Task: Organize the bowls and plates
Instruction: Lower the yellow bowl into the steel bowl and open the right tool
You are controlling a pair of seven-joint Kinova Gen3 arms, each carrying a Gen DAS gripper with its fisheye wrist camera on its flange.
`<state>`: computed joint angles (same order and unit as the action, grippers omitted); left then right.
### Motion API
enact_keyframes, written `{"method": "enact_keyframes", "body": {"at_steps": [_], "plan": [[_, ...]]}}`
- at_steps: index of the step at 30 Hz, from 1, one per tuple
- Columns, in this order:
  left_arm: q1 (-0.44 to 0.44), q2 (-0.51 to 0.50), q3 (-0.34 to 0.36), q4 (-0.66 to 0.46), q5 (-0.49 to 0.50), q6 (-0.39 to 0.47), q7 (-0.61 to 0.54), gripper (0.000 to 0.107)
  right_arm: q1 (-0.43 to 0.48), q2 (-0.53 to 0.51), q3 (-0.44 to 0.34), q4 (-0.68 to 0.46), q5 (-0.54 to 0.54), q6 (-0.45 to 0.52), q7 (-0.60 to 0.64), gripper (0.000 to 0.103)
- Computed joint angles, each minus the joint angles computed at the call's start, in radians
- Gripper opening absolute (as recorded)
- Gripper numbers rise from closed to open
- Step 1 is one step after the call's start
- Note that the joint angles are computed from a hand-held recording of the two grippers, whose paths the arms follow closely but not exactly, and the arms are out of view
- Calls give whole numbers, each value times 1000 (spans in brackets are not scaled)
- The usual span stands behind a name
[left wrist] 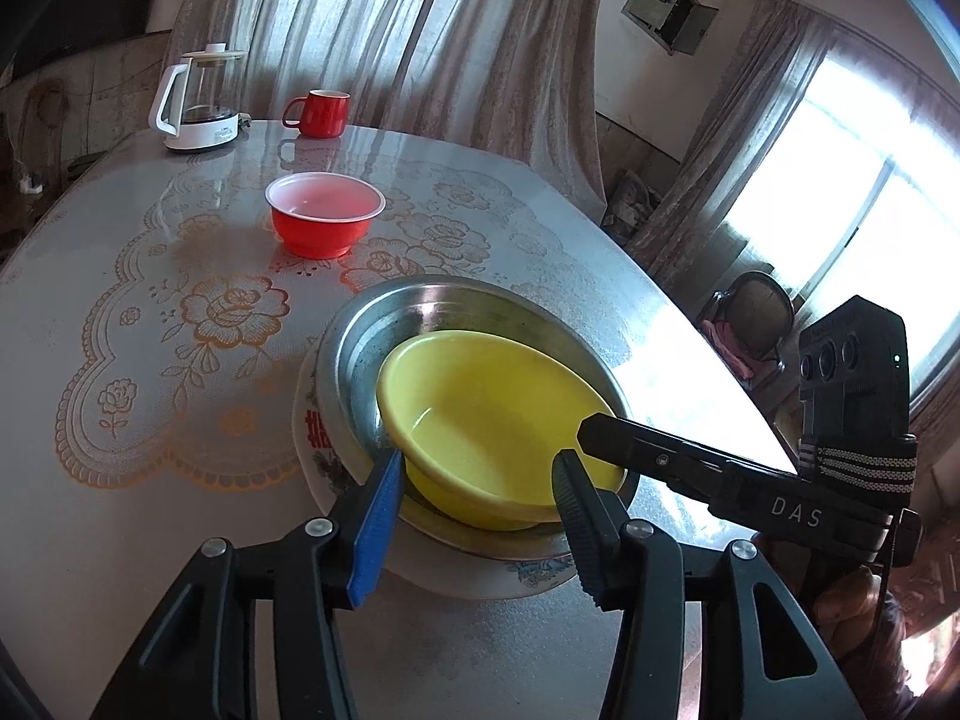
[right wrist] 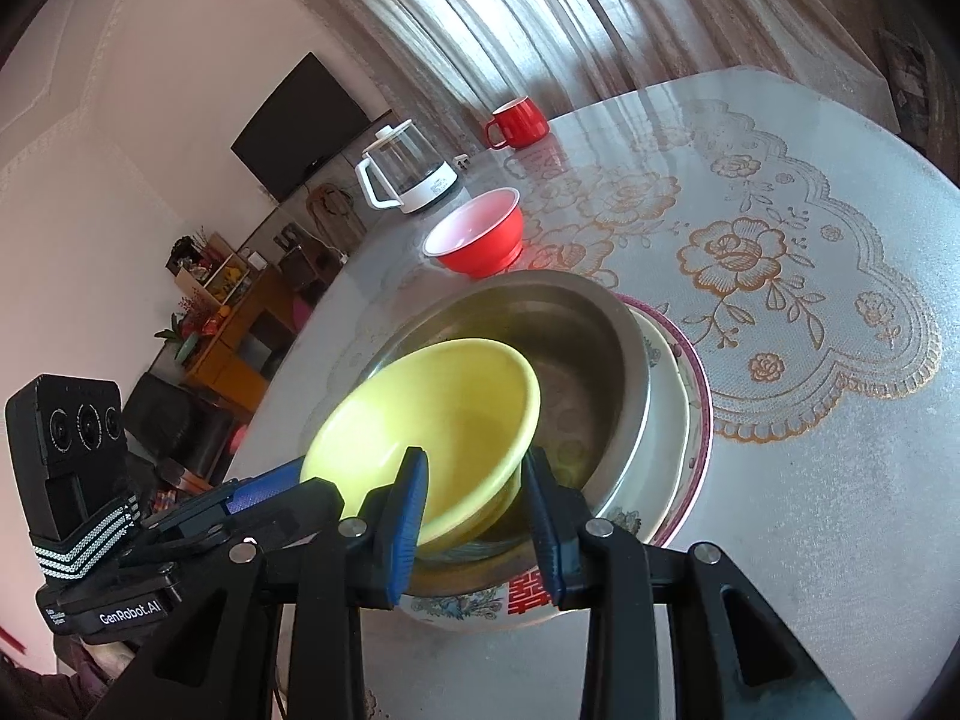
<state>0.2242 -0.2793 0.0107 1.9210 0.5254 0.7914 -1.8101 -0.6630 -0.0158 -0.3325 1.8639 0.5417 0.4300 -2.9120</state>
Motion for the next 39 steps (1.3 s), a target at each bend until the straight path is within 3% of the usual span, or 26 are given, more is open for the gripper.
{"method": "enact_keyframes", "body": {"at_steps": [4, 11, 15, 20, 24, 32, 36, 39], "plan": [[19, 2, -31, 7, 45, 10, -52, 51, -7, 2, -4, -5, 24, 19, -15, 33], [10, -1, -11, 12, 50, 1, -54, 51, -25, 11, -6, -21, 46, 60, -4, 31], [-12, -23, 6, 23, 11, -25, -7, 62, -44, 21, -9, -46, 77, 126, -22, 29], [-39, -27, 22, 25, -58, -37, 83, 62, -85, 44, -4, -86, 115, 215, -29, 29], [-46, -21, 8, 26, -82, -42, 129, 62, -94, 29, 3, -73, 125, 202, -40, 31], [-22, 20, -21, 12, -41, -32, 98, 62, -73, -20, -34, -20, 248, 249, -248, 39], [-14, 42, -10, 4, -17, -18, 58, 62, -60, -24, -30, -11, 219, 249, -235, 39], [-9, 56, 6, 1, -7, -10, 38, 62, -65, 16, -47, -51, 207, 329, -195, 36]]}}
